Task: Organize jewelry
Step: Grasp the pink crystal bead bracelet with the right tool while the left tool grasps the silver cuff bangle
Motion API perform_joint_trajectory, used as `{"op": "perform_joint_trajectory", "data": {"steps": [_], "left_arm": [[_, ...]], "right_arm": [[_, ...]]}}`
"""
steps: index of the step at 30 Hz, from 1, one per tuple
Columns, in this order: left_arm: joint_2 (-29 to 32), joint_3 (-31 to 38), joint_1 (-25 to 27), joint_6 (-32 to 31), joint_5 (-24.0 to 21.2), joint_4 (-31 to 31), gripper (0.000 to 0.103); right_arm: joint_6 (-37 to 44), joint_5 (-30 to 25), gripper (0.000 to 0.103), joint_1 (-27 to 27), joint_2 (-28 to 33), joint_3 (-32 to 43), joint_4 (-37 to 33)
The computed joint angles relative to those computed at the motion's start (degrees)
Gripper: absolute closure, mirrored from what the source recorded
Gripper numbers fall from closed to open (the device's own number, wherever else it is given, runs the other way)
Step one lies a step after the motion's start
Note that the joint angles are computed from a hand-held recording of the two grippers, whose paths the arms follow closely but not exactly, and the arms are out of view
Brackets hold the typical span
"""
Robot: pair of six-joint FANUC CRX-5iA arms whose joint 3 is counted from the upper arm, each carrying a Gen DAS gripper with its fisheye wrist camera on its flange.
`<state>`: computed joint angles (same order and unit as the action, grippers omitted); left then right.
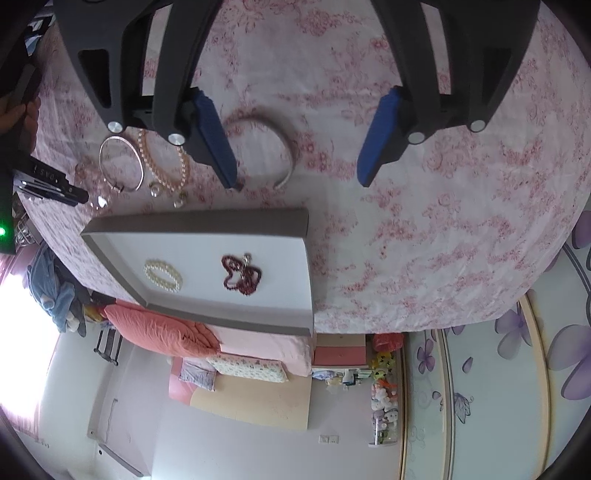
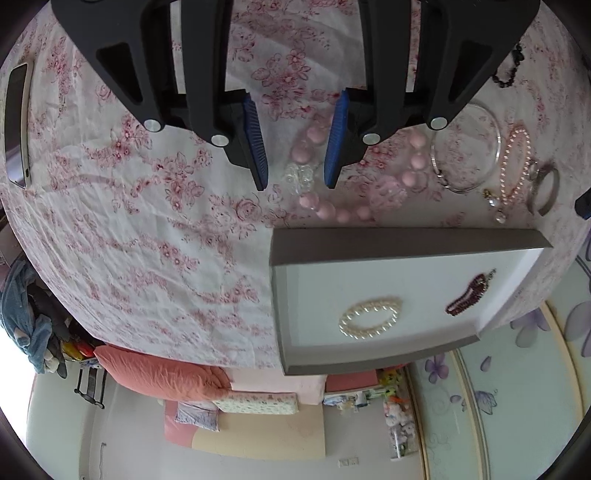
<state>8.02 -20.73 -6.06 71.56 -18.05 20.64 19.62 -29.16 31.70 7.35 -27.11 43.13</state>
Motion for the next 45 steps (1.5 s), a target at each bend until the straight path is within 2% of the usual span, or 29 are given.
{"op": "perform_joint_trajectory", "data": {"steps": [5, 6, 7, 12, 18, 30, 34, 36, 39, 45], "left_arm": [[1.5, 2.3, -0.7, 4.0, -2.7, -3.9, 0.024], [1.9, 3.2, -0.9, 5.8, -3.5, -5.7, 0.022], [2.3, 4.0, -1.1, 7.0, -4.1, -7.0, 0.021], [4.7, 8.9, -2.6, 14.3, -8.7, -14.0, 0.013], [8.2, 15.6, -5.2, 23.6, -14.4, -23.6, 0.013], [11.0, 19.6, -6.4, 27.4, -17.6, -26.1, 0.013], [11.2, 20.2, -6.9, 29.5, -18.1, -28.3, 0.018], [10.9, 19.7, -6.8, 28.5, -17.4, -27.8, 0.027], [10.7, 19.4, -6.8, 27.1, -16.9, -27.0, 0.035], [10.5, 19.0, -6.8, 26.2, -16.5, -26.7, 0.037]], "right_arm": [[-0.4, 0.3, 0.07, -0.4, 0.3, 0.0, 0.8], [-0.7, 0.7, 0.082, -0.4, 0.4, -0.2, 1.5], [-0.7, 1.2, 0.083, -0.4, 0.3, -0.5, 1.9], [-1.7, 1.5, 0.083, -0.4, 0.1, -1.0, 3.0], [-1.2, 1.1, 0.083, -0.2, 0.2, -0.7, 2.6], [-1.1, 1.4, 0.083, -0.3, 0.0, -0.8, 2.4], [-1.0, 1.3, 0.083, -0.3, 0.0, -0.8, 2.4], [-1.0, 1.1, 0.083, -0.3, 0.0, -0.7, 2.5], [-1.2, 0.9, 0.083, -0.2, 0.2, -0.6, 2.8], [-1.2, 1.1, 0.083, -0.2, 0.3, -0.6, 2.7]]}}
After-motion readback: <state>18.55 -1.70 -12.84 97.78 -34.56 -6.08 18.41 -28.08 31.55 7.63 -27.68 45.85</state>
